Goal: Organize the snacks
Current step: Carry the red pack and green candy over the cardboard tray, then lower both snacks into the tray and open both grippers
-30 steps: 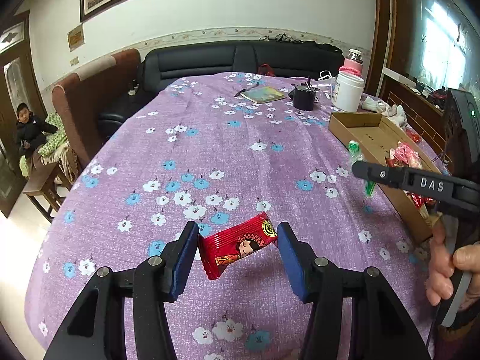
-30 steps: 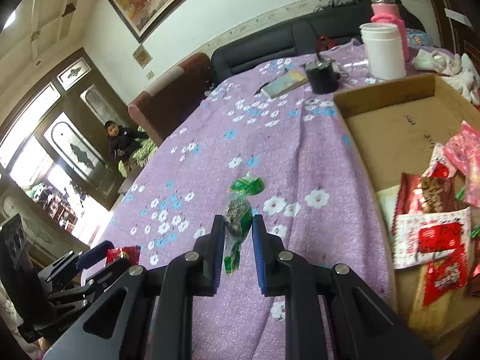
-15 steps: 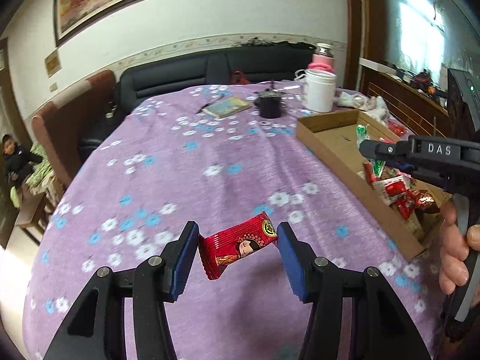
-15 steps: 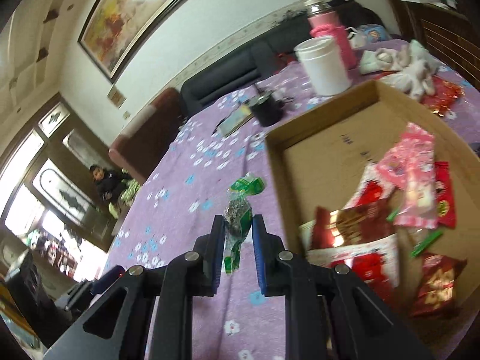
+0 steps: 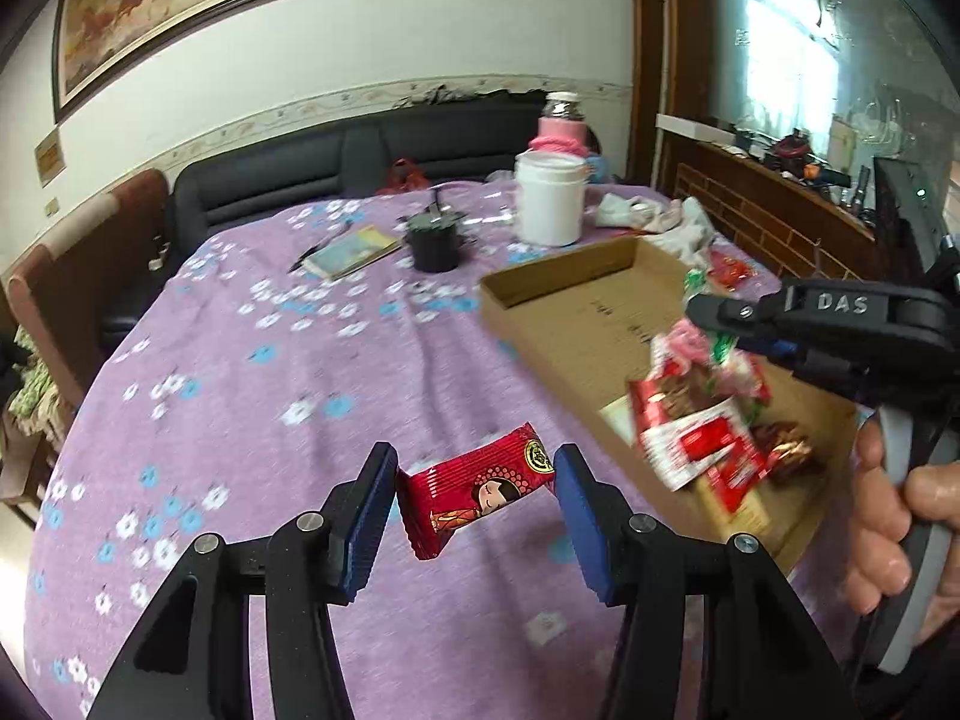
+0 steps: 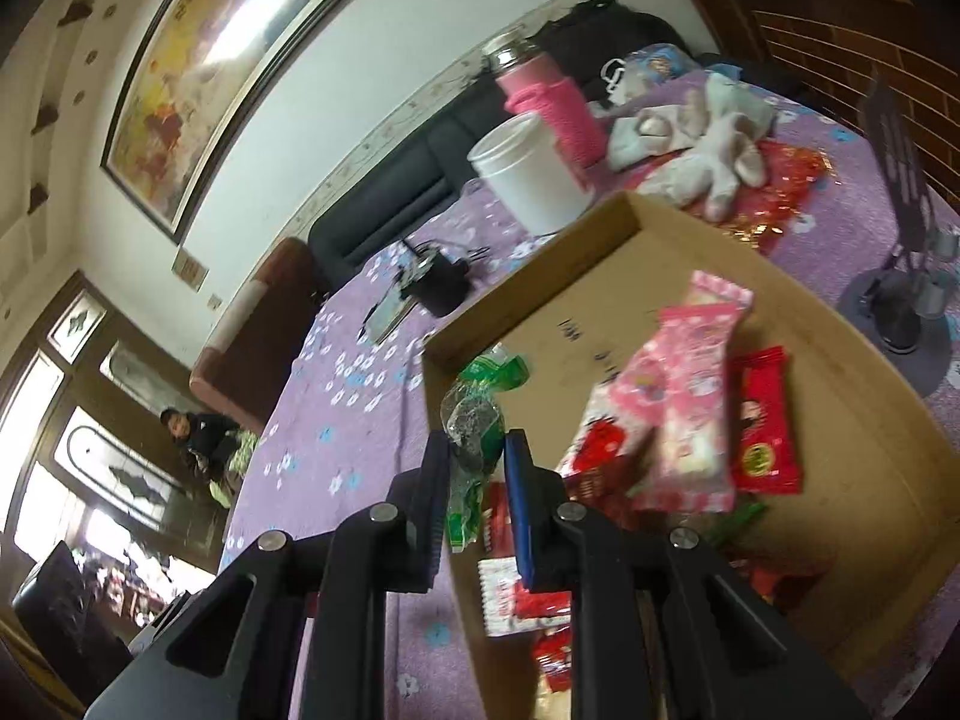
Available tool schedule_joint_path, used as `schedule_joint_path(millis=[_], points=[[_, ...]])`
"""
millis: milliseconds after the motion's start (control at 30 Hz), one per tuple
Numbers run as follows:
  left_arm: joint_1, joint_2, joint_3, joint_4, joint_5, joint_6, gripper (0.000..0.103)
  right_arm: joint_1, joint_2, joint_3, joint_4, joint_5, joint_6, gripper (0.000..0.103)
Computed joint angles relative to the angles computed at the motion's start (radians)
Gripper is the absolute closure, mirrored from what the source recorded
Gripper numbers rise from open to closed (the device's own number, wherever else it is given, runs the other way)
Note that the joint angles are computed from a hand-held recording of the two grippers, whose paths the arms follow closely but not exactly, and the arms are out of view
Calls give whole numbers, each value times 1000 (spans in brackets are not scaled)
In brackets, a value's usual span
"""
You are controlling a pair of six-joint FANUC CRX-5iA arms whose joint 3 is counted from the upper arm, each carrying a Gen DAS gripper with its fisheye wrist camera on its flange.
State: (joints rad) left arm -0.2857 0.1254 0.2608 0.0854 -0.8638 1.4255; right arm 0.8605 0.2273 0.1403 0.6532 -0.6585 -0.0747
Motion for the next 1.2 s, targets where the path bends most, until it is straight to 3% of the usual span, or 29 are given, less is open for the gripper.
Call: schedule_joint_path(millis=[267, 467, 633, 1200], points=[[-75, 107, 103, 79, -26, -11, 46, -25, -35, -49, 13, -34, -85, 86], [-123, 179, 131, 156, -47, -66, 46, -30, -23, -8, -54, -167, -58, 86], [-138, 158, 76, 148, 16, -129, 46, -22, 26, 71, -111, -270, 21, 85], [-145, 131, 28, 98, 104, -111, 46, -24, 72, 136, -178, -295, 101, 86]])
